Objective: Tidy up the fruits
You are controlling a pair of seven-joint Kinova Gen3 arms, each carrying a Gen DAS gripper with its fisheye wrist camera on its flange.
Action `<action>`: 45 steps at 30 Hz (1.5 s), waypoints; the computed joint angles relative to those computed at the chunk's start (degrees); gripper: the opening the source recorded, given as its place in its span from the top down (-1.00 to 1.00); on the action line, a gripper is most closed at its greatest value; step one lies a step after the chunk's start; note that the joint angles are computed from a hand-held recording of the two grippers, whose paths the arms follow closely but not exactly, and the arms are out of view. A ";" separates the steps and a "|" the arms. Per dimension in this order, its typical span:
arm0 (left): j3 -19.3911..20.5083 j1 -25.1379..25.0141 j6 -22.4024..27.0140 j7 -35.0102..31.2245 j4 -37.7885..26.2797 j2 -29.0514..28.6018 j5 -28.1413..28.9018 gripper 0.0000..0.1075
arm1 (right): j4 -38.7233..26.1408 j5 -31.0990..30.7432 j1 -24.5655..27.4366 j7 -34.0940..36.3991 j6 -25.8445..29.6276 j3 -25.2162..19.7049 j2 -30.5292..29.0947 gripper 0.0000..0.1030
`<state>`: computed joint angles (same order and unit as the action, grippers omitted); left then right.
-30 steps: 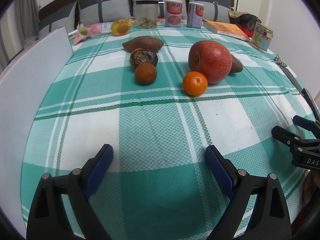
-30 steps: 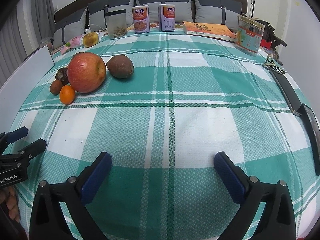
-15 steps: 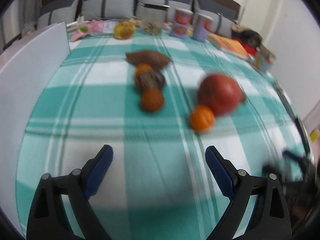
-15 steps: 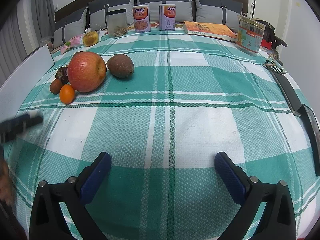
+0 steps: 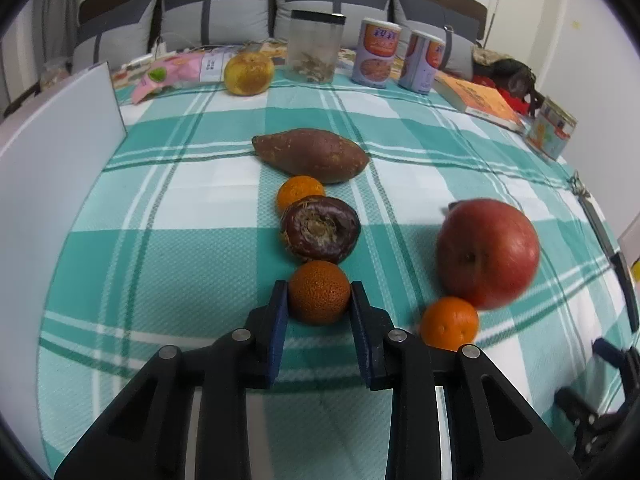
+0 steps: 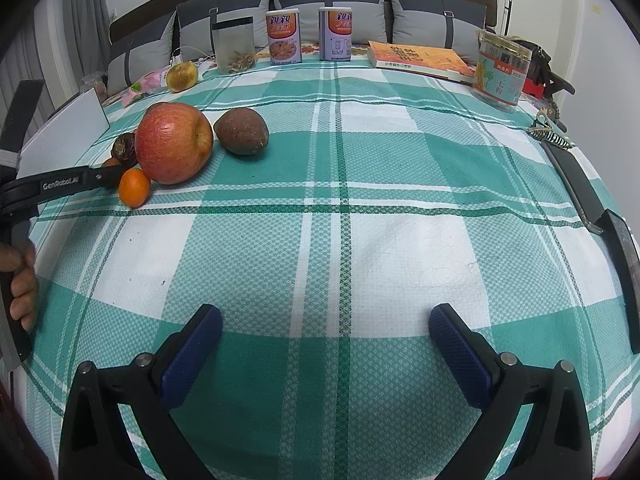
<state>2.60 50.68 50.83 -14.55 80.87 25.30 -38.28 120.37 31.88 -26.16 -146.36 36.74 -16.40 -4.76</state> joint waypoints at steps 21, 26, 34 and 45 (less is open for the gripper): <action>7.77 4.04 8.79 12.34 11.15 -7.84 -5.62 -0.54 | -0.68 -5.12 32.62 5.56 -2.16 -29.51 -0.51 -1.00; 8.27 4.20 8.27 14.02 12.22 -8.91 -5.13 -0.54 | -0.88 -14.13 39.02 15.23 -3.70 -32.19 -2.10 -1.00; 10.33 4.07 7.47 17.31 14.75 -12.83 -6.47 -0.54 | -10.71 -29.72 35.10 33.83 -2.25 -19.82 2.73 -0.78; 12.84 2.61 7.14 21.06 17.71 -15.45 -7.31 -0.54 | -37.87 -25.21 20.50 52.34 16.03 -13.10 24.68 0.16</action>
<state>15.44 53.30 57.97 6.51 98.59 9.85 -45.59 82.50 6.67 -5.67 -94.02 52.77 -29.51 19.92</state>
